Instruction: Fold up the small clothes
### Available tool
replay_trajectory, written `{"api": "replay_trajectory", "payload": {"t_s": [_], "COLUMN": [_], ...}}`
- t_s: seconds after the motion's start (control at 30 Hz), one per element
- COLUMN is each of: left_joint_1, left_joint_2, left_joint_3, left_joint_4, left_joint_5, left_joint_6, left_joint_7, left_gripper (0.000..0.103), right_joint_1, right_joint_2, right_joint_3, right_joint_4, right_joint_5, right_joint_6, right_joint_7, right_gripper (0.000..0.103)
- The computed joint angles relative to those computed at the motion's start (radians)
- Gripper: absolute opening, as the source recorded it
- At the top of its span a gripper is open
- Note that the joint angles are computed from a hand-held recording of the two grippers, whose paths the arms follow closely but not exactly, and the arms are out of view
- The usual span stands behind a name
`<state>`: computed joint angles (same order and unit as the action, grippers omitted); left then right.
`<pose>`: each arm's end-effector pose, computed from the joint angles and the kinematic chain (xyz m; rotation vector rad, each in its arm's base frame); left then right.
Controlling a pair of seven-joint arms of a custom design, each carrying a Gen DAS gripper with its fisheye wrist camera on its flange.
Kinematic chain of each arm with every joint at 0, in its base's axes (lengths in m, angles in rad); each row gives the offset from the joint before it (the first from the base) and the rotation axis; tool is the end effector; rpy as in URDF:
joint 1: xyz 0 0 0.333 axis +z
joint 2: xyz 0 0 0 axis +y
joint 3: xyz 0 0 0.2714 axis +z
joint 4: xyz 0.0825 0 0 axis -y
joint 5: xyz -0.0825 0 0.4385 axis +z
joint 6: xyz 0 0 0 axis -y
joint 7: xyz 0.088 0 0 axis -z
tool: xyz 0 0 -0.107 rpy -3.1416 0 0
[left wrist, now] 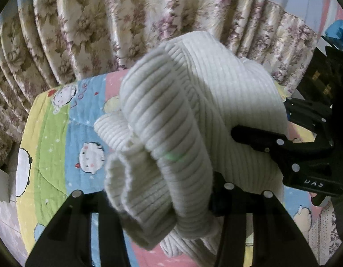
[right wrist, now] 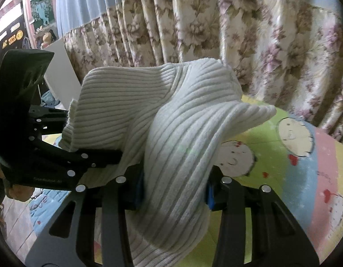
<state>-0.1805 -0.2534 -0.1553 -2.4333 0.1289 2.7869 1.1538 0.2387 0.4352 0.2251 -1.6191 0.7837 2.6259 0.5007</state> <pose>0.5193 -0.1871 0.3933 -1.8825 1.9457 -0.7042 0.6809 0.3008 0.3704 -2.1867 0.7634 -0.2036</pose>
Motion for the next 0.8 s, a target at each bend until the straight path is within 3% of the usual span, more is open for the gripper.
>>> {"api": "replay_trajectory", "payload": {"t_s": [0.17,0.37,0.47,0.57,0.8], "left_joint_1": [-0.037,-0.106,-0.116,-0.102,-0.085], "left_joint_2": [0.036,0.148,0.221,0.259,0.264], "left_joint_3": [-0.049,-0.055,-0.055,-0.069,-0.085], "left_joint_4": [0.047,0.1,0.126,0.131,0.109], "left_joint_5": [0.003,-0.131,-0.227,-0.248,-0.298], "left_joint_6": [-0.022,-0.017,0.009,0.051,0.103], "left_joint_7": [-0.081,-0.063,0.003,0.034,0.132], "left_gripper": [0.048,0.048,0.048,0.052,0.06], "right_joint_1": [-0.034,-0.033,-0.039,-0.058,-0.149], "right_joint_2": [-0.134,-0.217,-0.199,-0.144,-0.053], "right_joint_3": [-0.019,-0.097,-0.119,-0.125,-0.092], "right_joint_4": [-0.149,-0.279,-0.294,-0.266,-0.19], "right_joint_5": [0.062,-0.02,-0.062,-0.078,0.054], "right_joint_6": [0.021,0.002,-0.01,-0.041,-0.149], "right_joint_7": [-0.056,-0.01,0.023,0.05,-0.009], "right_gripper": [0.042,0.043,0.043,0.043,0.049]}}
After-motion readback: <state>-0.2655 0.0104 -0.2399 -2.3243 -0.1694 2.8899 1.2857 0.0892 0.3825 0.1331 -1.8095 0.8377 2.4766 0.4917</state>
